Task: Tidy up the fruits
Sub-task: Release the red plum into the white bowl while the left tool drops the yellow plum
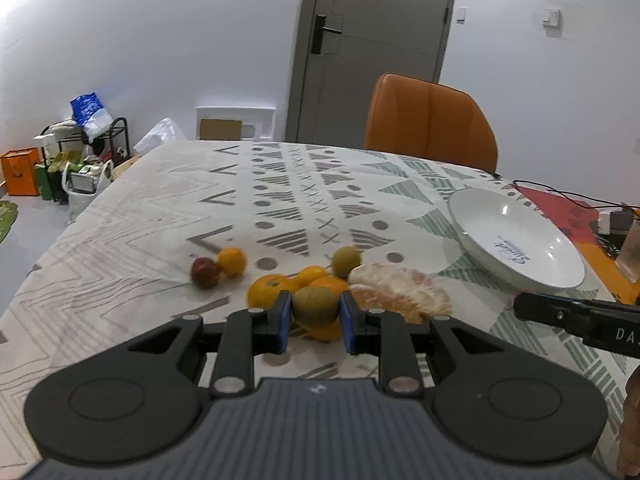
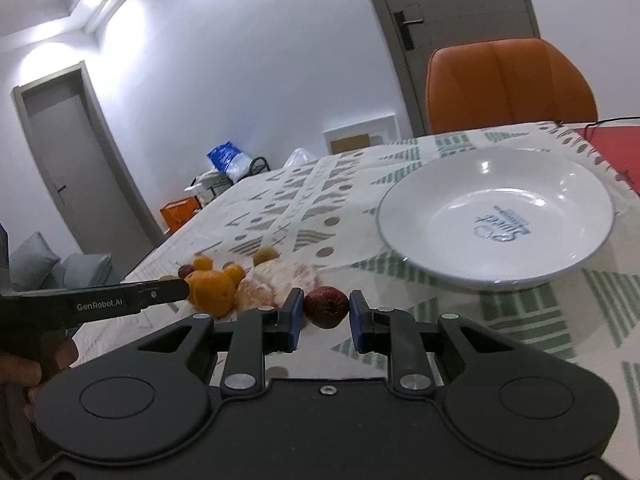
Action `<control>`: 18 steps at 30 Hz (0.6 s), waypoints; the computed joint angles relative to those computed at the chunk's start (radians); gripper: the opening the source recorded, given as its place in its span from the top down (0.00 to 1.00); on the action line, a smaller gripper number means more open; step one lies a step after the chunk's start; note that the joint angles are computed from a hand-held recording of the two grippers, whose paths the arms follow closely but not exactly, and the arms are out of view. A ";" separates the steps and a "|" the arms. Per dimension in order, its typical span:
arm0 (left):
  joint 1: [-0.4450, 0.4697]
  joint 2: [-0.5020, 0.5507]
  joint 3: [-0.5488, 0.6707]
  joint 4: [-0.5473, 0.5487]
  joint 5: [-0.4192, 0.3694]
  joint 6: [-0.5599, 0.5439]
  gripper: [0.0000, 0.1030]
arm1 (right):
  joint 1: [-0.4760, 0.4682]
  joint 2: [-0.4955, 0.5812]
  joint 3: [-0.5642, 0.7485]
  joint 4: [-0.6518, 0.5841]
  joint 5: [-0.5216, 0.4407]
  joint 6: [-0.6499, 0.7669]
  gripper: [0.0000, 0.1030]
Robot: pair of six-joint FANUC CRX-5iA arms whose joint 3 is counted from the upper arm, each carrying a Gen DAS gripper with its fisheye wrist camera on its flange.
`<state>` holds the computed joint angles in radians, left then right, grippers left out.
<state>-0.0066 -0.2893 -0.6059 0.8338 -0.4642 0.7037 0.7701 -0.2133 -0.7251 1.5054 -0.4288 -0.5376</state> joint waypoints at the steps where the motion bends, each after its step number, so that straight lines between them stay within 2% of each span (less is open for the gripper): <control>1: -0.007 0.005 0.004 0.004 0.002 0.000 0.77 | -0.003 -0.006 -0.004 0.006 -0.004 -0.005 0.78; 18: -0.166 0.079 0.051 0.101 0.069 -0.077 0.77 | -0.021 -0.080 -0.059 0.009 -0.102 -0.038 0.78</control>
<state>-0.1721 -0.2105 -0.5554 0.9348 -0.3956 0.6262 0.7486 -0.2933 -0.7846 1.5147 -0.5304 -0.5759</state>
